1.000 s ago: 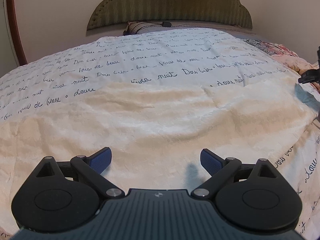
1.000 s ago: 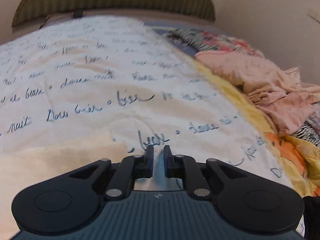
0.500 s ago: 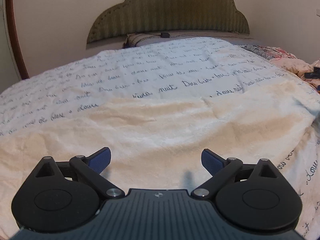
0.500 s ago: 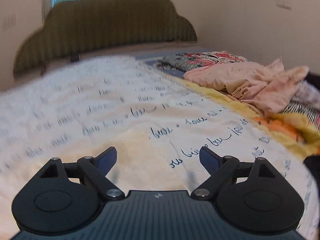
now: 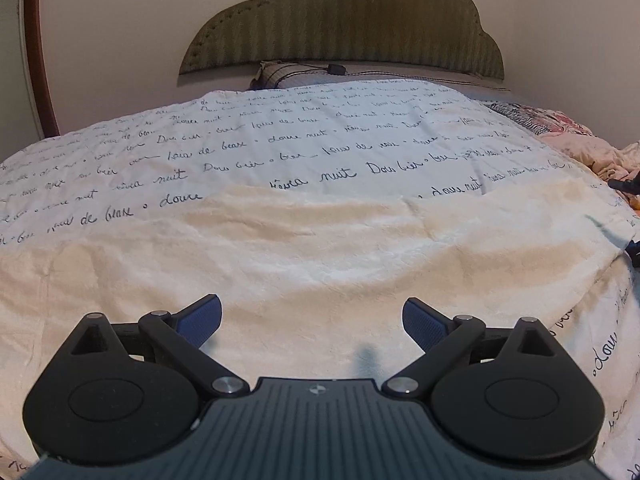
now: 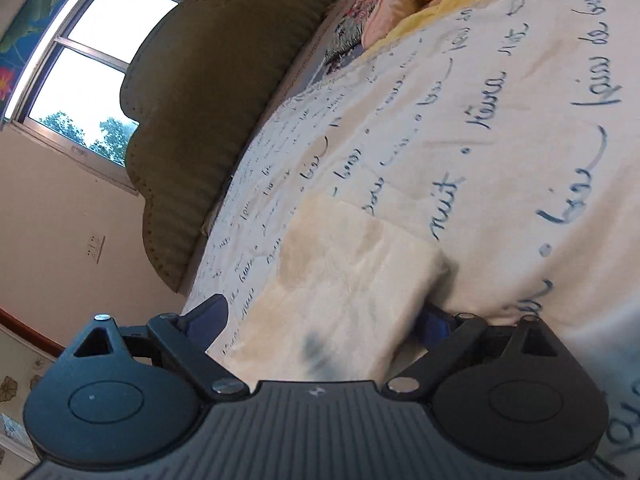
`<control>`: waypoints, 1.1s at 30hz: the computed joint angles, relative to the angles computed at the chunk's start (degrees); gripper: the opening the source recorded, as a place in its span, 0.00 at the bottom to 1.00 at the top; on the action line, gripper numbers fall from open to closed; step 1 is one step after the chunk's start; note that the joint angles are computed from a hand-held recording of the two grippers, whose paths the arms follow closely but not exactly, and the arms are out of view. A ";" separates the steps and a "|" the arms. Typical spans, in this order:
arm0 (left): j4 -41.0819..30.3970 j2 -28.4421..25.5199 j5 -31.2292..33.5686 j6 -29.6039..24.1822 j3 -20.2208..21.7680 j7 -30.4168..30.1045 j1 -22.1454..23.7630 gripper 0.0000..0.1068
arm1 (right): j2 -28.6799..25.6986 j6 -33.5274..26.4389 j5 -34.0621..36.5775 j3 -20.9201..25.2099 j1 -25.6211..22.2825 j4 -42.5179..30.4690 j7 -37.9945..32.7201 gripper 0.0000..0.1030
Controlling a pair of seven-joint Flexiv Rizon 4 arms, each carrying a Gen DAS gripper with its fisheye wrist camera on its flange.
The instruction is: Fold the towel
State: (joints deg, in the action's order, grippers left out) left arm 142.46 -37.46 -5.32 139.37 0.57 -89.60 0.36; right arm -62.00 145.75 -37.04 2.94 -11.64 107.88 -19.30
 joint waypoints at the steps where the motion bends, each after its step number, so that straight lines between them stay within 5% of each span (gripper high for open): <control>1: 0.16 0.27 0.09 -0.03 -0.06 -0.27 0.27 0.93 | -0.46 0.05 2.41 0.12 1.04 -1.03 -0.47 0.89; 2: 0.32 0.53 0.56 -0.05 -0.26 -0.75 0.87 0.93 | -0.91 -0.47 3.31 0.06 1.53 -2.16 -0.45 0.72; 3: 0.46 0.68 0.99 0.04 -0.39 -1.18 1.32 0.93 | -0.88 -1.81 3.70 -0.46 2.10 -2.79 -0.67 0.32; 4: 0.59 0.88 1.38 0.21 -0.40 -1.49 1.69 0.93 | -0.46 -4.31 4.16 -1.14 2.79 -3.06 -0.82 0.19; 10: 1.35 1.19 -2.19 2.09 1.52 -1.22 0.06 0.93 | 2.55 -3.03 14.88 -2.22 7.63 1.02 -8.31 0.19; 16: 2.05 1.65 -4.86 3.59 1.79 -3.52 0.33 0.93 | 12.52 3.69 22.19 -5.07 20.22 8.84 -31.43 0.18; 20: 2.67 1.94 -6.77 4.19 2.38 -3.64 -0.54 0.93 | 14.94 5.86 19.89 -2.64 27.00 11.57 -43.67 0.18; 26: 3.31 2.42 -9.07 4.03 2.93 -3.23 -1.28 0.93 | 11.64 -5.19 17.76 -1.08 37.13 9.83 -52.70 0.19; 28: 3.41 2.46 -8.87 4.14 2.86 -3.48 -0.99 0.93 | 11.72 -12.93 24.90 -3.00 43.53 9.09 -60.16 0.23; 30: 3.18 2.60 -8.32 3.72 2.52 -4.07 -0.32 0.93 | 11.82 -15.83 32.69 -5.89 49.93 9.07 -69.10 0.45; 32: 2.60 2.70 -7.22 2.90 2.00 -4.83 0.64 0.93 | 13.65 -12.78 28.03 -6.31 49.93 12.97 -70.92 0.73; 33: 2.36 2.83 -6.77 2.46 1.83 -5.03 0.92 0.93 | 14.78 -10.12 20.10 -6.47 47.53 15.40 -67.40 0.74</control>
